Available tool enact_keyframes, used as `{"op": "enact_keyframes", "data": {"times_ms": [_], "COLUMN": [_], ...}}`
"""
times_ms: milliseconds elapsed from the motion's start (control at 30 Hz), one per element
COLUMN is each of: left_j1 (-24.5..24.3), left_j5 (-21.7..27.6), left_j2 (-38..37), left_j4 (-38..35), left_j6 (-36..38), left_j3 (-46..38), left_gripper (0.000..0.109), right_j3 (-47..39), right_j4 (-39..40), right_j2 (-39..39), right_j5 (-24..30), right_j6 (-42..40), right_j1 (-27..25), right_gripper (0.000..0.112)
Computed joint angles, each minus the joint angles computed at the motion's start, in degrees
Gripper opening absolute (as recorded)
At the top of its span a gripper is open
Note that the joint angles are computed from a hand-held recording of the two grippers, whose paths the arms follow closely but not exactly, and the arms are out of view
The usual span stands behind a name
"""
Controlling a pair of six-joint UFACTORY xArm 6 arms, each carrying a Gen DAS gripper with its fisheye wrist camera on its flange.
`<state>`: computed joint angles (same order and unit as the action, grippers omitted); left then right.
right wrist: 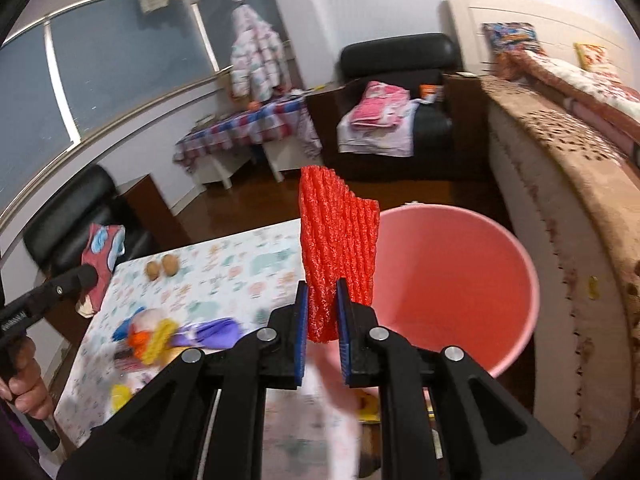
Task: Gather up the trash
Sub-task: 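Carry both items over the pink bucket and open both tools to drop them, then move both tools back over the table toward the black mesh sleeve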
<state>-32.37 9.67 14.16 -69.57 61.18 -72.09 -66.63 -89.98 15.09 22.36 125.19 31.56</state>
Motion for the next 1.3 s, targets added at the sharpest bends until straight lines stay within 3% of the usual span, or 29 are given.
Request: {"op": "enact_keyframes", "data": {"times_ms": [333, 600, 700, 733, 833, 1000, 1300], "left_j1": [-7.0, -8.1, -8.4, -8.4, -8.2, -8.3, -6.8], "left_j5": [4.2, 7.4, 7.5, 7.9, 8.1, 5.1, -4.9], "left_j2": [17.4, 28.4, 30.5, 31.0, 30.3, 27.0, 13.4], "left_j4": [17.1, 34.8, 38.8, 39.6, 37.4, 40.6, 47.4], "left_j6": [-16.5, -35.5, -39.2, -40.2, -38.6, -41.6, -49.7], "left_j3": [-21.6, -33.9, -36.0, -36.6, -35.8, -31.1, -12.8], "left_gripper": [0.013, 0.014, 0.019, 0.028, 0.041, 0.043, 0.048], "right_j3": [4.6, 4.8, 5.1, 5.2, 5.4, 6.9, 9.6], "right_j4": [-2.8, -5.0, -5.2, -4.8, -5.6, -6.0, -5.5], "right_j2": [-2.1, -0.5, -0.1, 0.0, 0.0, -1.8, -6.6], "right_j5": [-2.1, -5.6, -5.7, -5.6, -6.2, -4.9, -0.3], "right_j6": [2.7, 4.5, 5.1, 5.0, 6.6, 6.7, 4.5], "right_j1": [-4.9, -8.0, -8.5, -8.5, -8.8, -8.1, -2.5], "right_gripper": [0.014, 0.014, 0.017, 0.021, 0.036, 0.038, 0.042]}}
